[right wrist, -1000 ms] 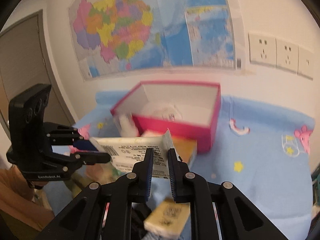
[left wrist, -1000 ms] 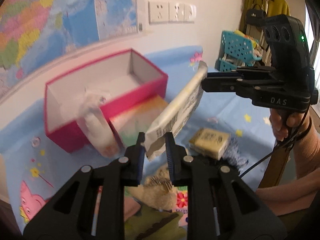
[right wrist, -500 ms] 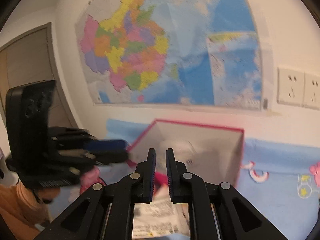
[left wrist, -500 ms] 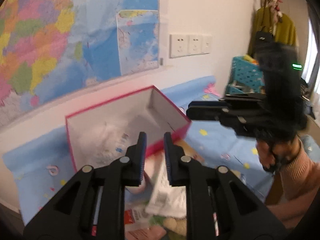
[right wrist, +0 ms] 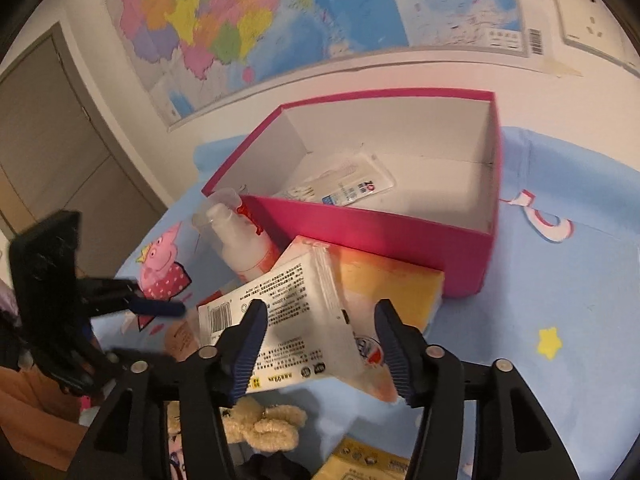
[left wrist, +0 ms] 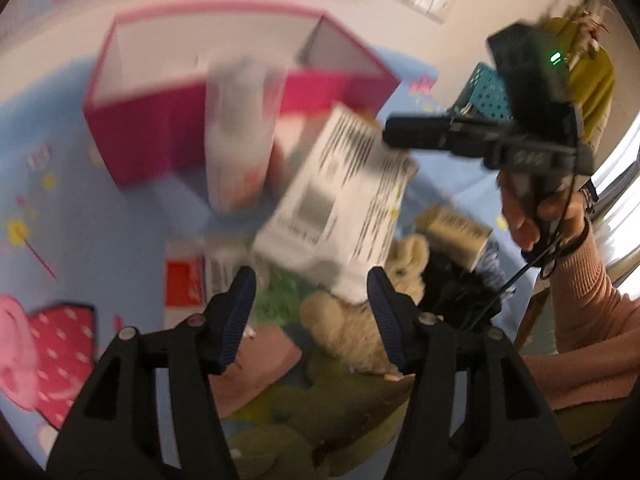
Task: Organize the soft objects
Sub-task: 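Lift the wet-wipes pack with the right gripper and release it into the pink box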
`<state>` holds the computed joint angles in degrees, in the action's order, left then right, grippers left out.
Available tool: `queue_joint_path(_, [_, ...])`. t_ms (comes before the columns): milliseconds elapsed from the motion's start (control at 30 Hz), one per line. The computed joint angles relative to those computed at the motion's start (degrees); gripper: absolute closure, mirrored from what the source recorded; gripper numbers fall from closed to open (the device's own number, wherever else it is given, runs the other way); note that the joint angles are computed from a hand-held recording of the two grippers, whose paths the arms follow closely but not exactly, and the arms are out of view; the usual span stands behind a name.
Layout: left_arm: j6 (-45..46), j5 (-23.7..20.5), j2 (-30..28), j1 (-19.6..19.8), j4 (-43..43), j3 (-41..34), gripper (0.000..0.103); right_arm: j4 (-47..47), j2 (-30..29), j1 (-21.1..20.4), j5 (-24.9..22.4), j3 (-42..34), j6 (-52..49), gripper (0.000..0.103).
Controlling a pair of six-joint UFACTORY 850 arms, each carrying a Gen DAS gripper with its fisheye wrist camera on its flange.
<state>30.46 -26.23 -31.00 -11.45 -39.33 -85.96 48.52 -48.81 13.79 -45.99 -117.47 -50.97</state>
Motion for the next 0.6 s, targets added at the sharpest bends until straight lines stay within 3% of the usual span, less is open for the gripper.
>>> queue_joint_path(100, [-1.9, -2.7, -2.3, 0.1, 0.4, -2.1, 0.044, -2.5, -1.2, 0.8, -0.1, -1.9, 1.2, 0.044])
queue_joint_path(233, [2.2, -5.8, -4.1, 0.2, -4.6, -4.6, 0.044, -3.4, -0.8, 1.4, 1.3, -1.0, 0.6, 0.044])
queue_joint_path(267, [1.9, -6.2, -4.5, 0.1, -4.4, -5.3, 0.049, -3.2, -0.5, 1.4, 1.4, -0.5, 0.2, 0.046])
queue_joint_path(333, [0.5, -5.4, -4.9, -0.3, -3.6, -6.0, 0.053, -2.9, 0.0, 1.4, 1.0, 0.5, -0.8, 0.063])
queue_joint_path(467, [-1.1, -3.9, -4.0, -0.4, -3.7, -5.4, 0.066, -0.8, 2.1, 1.1, 2.0, 4.0, -2.5, 0.067])
queue_joint_path(600, [-3.2, -2.9, -2.3, -1.0, -1.8, -4.7, 0.068, 5.2, 4.8, -0.1, 1.6, 8.1, -5.4, 0.071])
